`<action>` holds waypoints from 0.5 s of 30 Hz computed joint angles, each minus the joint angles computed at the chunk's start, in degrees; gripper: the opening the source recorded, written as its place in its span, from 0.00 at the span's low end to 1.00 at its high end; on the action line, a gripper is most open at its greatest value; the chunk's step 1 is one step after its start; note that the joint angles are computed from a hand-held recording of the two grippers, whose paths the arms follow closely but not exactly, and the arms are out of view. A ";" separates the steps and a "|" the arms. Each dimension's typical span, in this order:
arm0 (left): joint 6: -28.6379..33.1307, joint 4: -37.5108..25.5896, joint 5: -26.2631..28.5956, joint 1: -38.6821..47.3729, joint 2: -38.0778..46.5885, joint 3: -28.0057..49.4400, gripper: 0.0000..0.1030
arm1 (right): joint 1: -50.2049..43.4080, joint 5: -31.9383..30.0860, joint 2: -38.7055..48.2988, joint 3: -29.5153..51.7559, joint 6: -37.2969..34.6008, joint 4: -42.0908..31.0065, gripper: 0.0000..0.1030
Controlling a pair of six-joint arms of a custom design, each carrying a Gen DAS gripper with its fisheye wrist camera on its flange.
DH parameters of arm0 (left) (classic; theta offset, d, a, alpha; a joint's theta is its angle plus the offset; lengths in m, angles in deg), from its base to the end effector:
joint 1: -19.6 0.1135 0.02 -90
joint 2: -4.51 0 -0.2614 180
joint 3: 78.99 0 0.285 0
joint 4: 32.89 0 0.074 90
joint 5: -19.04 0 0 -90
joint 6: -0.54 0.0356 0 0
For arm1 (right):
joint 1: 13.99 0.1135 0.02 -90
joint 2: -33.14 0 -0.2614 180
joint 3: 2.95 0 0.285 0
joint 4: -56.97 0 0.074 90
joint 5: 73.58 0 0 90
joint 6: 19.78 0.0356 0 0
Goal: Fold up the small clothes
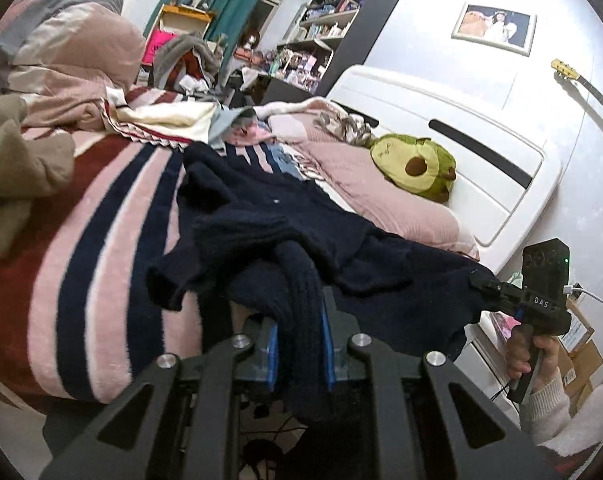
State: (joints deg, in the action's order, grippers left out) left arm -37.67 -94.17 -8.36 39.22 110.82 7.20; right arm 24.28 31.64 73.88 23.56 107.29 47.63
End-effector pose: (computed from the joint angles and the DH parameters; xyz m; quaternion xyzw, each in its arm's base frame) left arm 0.3634 0.0960 0.1770 0.2735 0.8079 -0.3833 0.3544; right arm 0.1609 0.1150 0.1707 0.0639 0.8300 0.2441 0.4975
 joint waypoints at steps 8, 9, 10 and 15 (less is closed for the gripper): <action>6.14 -5.72 3.05 4.10 -0.48 0.75 0.14 | 6.96 5.62 -1.37 1.02 0.91 -0.95 0.06; 7.45 -6.97 3.52 4.87 -0.56 0.97 0.14 | 7.79 6.35 -1.74 1.18 0.92 -1.33 0.06; 9.03 -8.57 4.01 5.72 -0.66 1.37 0.14 | 9.20 7.75 -1.79 1.60 0.83 -1.78 0.06; 17.57 -17.14 5.64 9.44 -1.02 3.42 0.14 | 14.98 12.72 -2.16 3.24 0.47 -2.28 0.06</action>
State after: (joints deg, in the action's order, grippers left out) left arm -20.10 -111.31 -2.72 48.66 109.80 10.62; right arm 39.27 44.35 71.72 26.80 107.76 45.35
